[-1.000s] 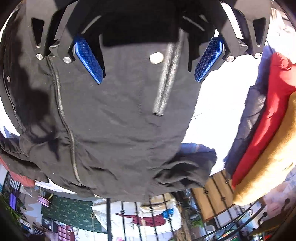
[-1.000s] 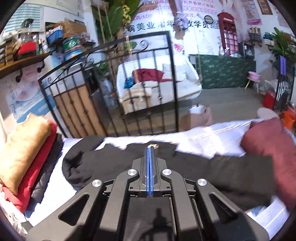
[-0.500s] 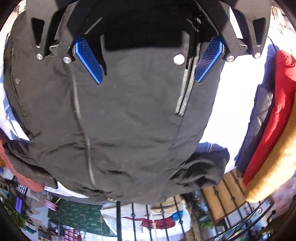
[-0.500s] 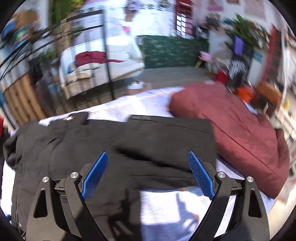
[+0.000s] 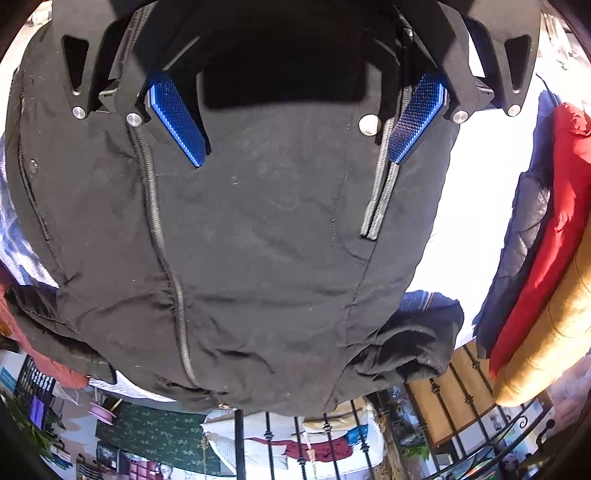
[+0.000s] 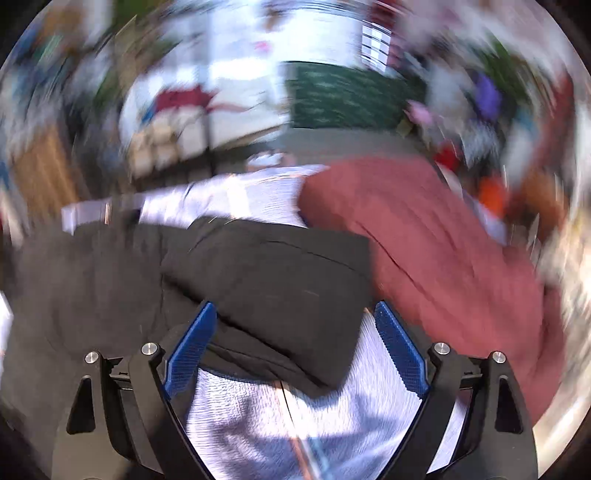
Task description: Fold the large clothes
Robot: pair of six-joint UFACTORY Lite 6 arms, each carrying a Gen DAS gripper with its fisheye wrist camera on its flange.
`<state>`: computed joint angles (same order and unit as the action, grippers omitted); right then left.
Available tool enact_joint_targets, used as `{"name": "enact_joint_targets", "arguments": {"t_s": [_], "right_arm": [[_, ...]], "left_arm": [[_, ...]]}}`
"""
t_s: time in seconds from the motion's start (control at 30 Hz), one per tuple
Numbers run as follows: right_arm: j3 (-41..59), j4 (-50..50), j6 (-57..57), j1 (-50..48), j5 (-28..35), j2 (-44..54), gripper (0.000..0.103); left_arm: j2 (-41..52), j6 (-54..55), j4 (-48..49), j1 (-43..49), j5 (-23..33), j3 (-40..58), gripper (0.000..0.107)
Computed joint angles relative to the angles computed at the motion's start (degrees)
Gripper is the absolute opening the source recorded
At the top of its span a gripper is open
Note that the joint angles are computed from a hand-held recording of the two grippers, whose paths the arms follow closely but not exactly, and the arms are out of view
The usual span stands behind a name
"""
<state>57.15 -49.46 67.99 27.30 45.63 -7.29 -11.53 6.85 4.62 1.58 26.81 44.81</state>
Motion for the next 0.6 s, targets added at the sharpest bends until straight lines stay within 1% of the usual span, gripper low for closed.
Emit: {"name": "enact_joint_targets", "arguments": {"t_s": [0.03,0.07,0.13,0.2,0.23,0.27,0.33,0.37,0.4,0.43,0.5,0.57,0.6], "right_arm": [[3.8,-4.3,-0.7,3.3,1.9,6.0,0.087],[8.3,-6.2,-0.6,4.6,4.5,12.0,0.086],[17.6,-6.4,-4.8,5.4,5.6,24.0,0.085],[26.6,-5.6,-6.2,5.3,10.5,35.4,0.074],[30.1,-4.3,-7.4,4.6,11.5,40.5,0.070],[31.9,-3.4,-6.8,4.3,12.7,43.3,0.065],[30.7,-3.3,-0.6,3.5,12.5,43.6,0.047],[29.2,-2.9,2.6,3.0,11.4,41.9,0.034],[26.5,-2.7,6.8,2.4,9.5,38.7,0.024],[24.1,-2.6,10.4,2.0,7.7,35.3,0.022],[23.3,-2.3,12.6,1.3,5.9,31.7,0.017],[21.8,-3.7,14.5,1.8,3.5,26.6,0.016],[22.6,-4.2,14.8,2.9,3.3,24.5,0.016]], "left_arm": [[-0.5,0.1,-0.2,-0.4,0.2,-0.2,0.097],[-0.9,0.0,0.1,-0.5,0.3,-0.3,0.097],[-1.3,-1.1,1.7,-0.7,0.8,-0.4,0.097],[-1.7,-1.5,3.1,-0.4,1.5,-0.3,0.097],[-2.0,-1.4,3.9,0.1,1.8,-0.3,0.097],[-2.3,-1.5,4.7,0.7,1.9,-0.4,0.097],[-2.0,-1.8,6.4,2.1,1.9,0.0,0.097],[-1.4,-1.9,6.7,2.9,1.8,0.4,0.097],[-0.6,-1.9,6.7,3.8,1.8,1.0,0.097],[0.4,-1.9,6.5,4.6,1.9,1.8,0.097],[2.0,-1.1,5.0,5.5,2.6,3.5,0.097],[2.4,-1.0,4.3,5.2,2.7,4.6,0.097],[2.2,-1.3,4.6,4.9,2.3,4.6,0.097]]}}
